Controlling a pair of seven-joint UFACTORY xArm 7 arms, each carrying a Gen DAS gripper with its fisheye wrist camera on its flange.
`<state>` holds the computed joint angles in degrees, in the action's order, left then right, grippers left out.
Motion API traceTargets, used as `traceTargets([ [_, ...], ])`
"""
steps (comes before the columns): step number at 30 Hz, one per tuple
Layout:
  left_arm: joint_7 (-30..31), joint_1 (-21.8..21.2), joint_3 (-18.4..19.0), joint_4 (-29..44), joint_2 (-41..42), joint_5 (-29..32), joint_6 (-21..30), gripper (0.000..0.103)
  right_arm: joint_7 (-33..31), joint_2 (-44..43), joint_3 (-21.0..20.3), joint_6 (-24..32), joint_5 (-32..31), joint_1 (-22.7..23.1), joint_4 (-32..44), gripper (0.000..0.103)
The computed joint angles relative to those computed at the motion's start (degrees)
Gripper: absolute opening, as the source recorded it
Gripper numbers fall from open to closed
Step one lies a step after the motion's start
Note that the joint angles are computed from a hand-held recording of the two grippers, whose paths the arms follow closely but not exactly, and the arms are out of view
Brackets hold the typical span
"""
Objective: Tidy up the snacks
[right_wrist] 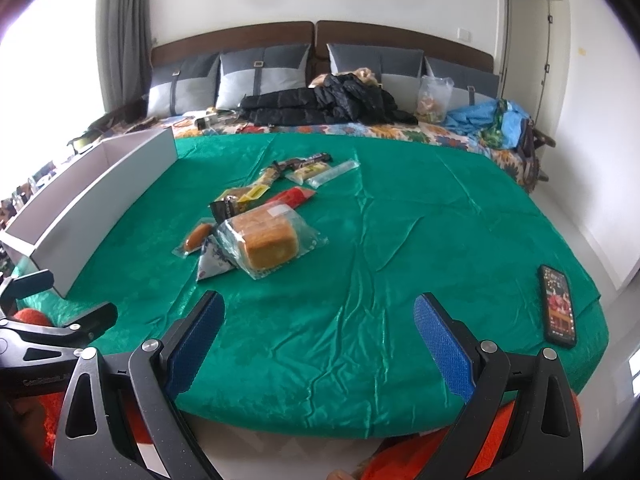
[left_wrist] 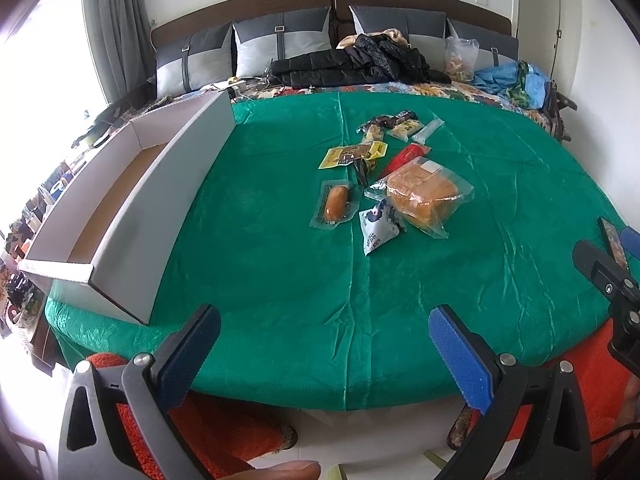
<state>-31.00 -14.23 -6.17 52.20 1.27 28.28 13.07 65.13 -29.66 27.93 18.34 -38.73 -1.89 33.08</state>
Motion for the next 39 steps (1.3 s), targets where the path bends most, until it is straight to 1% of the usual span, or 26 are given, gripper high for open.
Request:
traceTargets([
  [6,-0.04,-0.16,0.13,0.26,0.51,0.18,-0.45,0.103,-0.52,0.39,-0.22,-0.74,-0.29,0.03,-0.34,0.097],
  [12,-3.22,-0.67,0.53,0.60,1.06,3.44,-0.89,0.103,-0.87,0.64,-0.67,-0.34,0.11,0.24,-0.63,0.097],
  [23,-0.08,-0.54,0.53,0.05,0.91,-0.90,-1.16,0.103,-1.07,0.94,-0.67,-0.69,-0.20,0.38,-0.55,0.097],
  [31,2.03,-0.29,0.22,-0.54,0.40,-3.41,-1.52,0.103,-0.32,0.41,-0.06,-1.55,-1.08,-0.40,-0.74,0.097],
  [34,-1.54,-0.37,0.61,-0.37,0.44,0.64,-1.38,0.103,-0.38,0.52,0.13,-1.35,-0.88,-0.46,-0.68,0.097],
  [37,-1.22,-0.15,0.53,-1.05,0.47,-0.41,-1.98,0.103,-1.24,0.19,0.18,0.16,-0.81,0.09,-0.36,0.097],
  [39,0.06,-0.05,0.40,-1.19,0.68,-1.59,-2.24,0.103,-0.18,-1.64,1.07,0.49,-2.16,-0.73,-0.73,0.097],
])
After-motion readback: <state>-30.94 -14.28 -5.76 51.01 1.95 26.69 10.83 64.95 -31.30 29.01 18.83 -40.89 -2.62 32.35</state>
